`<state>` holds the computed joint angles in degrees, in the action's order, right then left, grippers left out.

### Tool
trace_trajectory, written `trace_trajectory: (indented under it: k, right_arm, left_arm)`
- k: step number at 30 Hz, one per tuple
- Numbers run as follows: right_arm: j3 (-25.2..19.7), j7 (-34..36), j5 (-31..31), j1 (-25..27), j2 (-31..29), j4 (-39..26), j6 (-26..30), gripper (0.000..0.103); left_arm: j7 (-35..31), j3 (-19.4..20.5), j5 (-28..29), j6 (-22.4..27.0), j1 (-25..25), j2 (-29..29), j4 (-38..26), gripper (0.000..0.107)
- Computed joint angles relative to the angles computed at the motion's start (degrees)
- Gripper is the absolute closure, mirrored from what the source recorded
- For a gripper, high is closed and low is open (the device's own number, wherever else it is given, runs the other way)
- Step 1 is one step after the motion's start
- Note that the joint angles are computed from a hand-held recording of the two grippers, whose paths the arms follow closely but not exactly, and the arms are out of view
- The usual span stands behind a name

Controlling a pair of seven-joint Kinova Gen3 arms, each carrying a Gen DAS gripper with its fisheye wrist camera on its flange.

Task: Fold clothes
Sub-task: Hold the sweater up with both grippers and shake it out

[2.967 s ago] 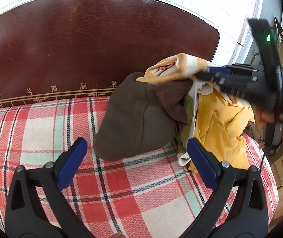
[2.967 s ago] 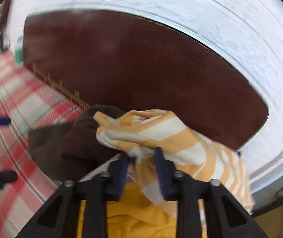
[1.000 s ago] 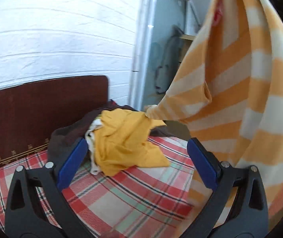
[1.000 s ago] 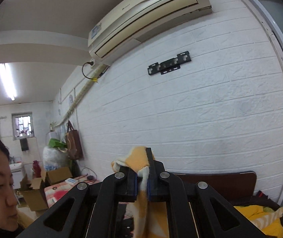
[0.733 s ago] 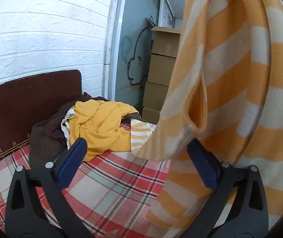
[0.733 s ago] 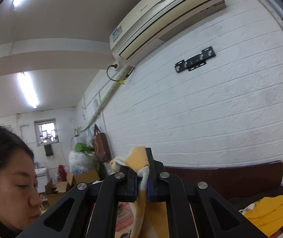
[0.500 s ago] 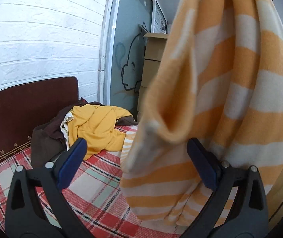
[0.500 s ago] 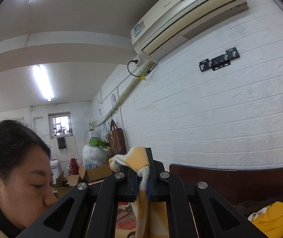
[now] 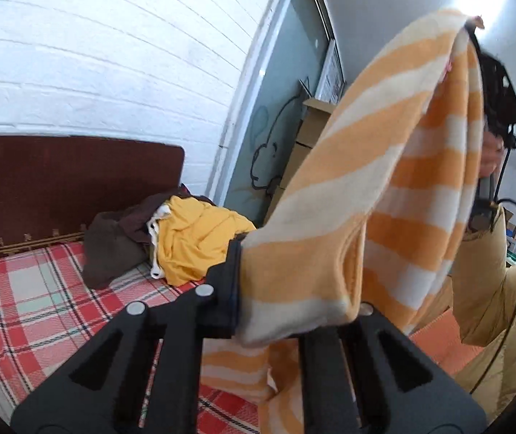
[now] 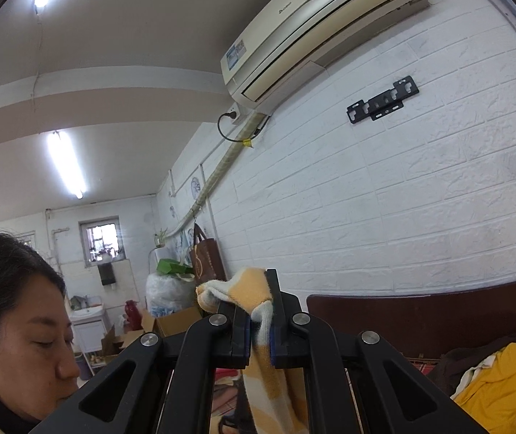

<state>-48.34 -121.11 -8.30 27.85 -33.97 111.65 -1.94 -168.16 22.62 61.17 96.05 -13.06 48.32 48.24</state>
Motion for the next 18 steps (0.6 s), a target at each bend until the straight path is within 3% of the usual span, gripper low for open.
trace_trajectory:
  k: [4,9,14,18]
  right_arm:
    - [0.4,-0.5,-0.9,-0.2,-2.0,2.5,-2.5,0.097]
    - [0.8,0.4,-1.1,-1.6,-3.3,4.5,-4.7,0.097]
    - [0.6,1.8,-0.9,-5.0,-1.3,5.7,-6.4,0.097]
    - [-0.5,4.0,-1.0,-7.0,1.4,7.1,-9.9,0.097]
  left_arm:
    - [3.2,0.2,3.4,0.5,-5.7,-0.8,-2.9,0.096]
    - [6.1,0.7,3.2,5.5,-11.4,0.1,-11.7,0.092]
    - [1.4,-1.2,2.0,4.1,-17.0,-5.5,-7.3,0.092]
    - [5.1,-1.7,3.1,5.0,-18.6,-5.7,-8.8,0.092]
